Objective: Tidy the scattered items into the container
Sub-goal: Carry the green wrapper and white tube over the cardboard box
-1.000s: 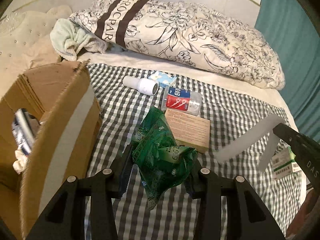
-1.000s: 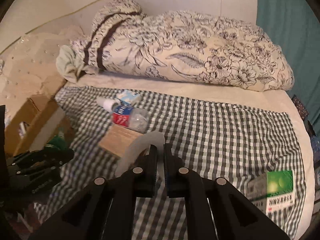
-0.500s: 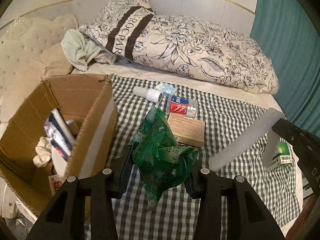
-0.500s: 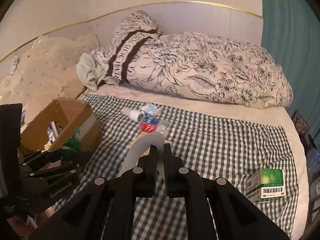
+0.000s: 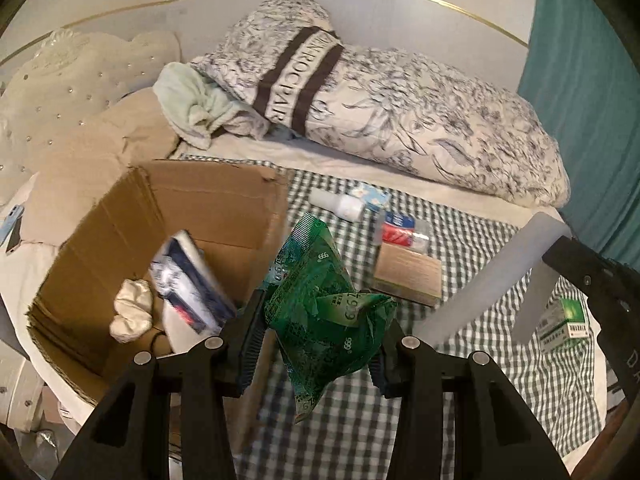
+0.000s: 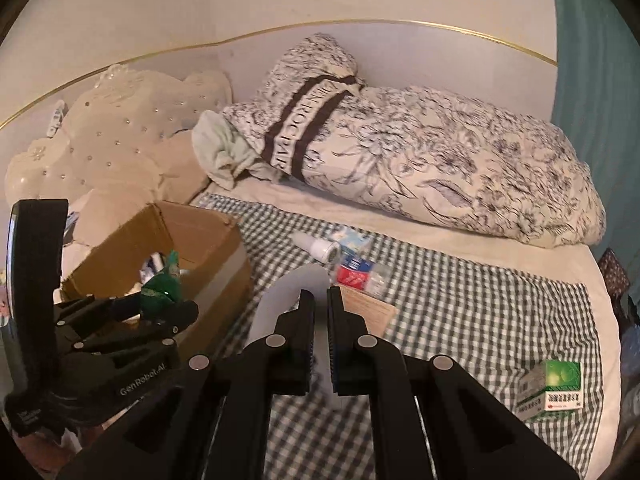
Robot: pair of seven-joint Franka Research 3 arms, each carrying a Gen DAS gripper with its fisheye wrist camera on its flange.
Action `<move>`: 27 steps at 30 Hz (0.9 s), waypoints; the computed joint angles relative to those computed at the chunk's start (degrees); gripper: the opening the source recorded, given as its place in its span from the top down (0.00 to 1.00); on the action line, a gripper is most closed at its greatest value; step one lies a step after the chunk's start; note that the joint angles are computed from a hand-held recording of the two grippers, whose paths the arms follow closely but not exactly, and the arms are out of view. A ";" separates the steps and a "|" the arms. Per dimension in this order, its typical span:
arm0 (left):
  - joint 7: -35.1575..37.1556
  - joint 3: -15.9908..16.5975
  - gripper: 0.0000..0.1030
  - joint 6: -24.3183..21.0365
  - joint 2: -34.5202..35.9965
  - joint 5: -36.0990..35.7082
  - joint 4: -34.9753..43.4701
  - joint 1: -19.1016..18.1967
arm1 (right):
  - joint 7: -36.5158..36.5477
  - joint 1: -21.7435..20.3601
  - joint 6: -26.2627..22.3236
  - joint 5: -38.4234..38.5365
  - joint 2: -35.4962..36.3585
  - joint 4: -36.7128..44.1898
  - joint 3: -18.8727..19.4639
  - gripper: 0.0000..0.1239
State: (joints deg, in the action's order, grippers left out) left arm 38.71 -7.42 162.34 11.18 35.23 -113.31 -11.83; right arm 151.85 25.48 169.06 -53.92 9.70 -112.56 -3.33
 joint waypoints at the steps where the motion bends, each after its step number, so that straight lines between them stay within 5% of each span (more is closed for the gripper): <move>1: 0.49 0.10 0.56 0.00 -0.14 -0.45 -0.05 0.43 | -1.13 0.05 -0.27 0.87 0.74 1.08 0.48 0.96; 27: 8.20 2.28 0.55 0.83 -1.75 -9.59 -3.85 9.63 | -30.29 9.80 -4.10 30.67 21.33 27.19 0.93 0.96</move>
State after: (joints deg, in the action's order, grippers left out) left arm 46.91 -5.14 163.16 9.43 25.64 -117.15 -2.20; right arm 121.56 35.28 164.96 -23.25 31.02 -85.38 -2.40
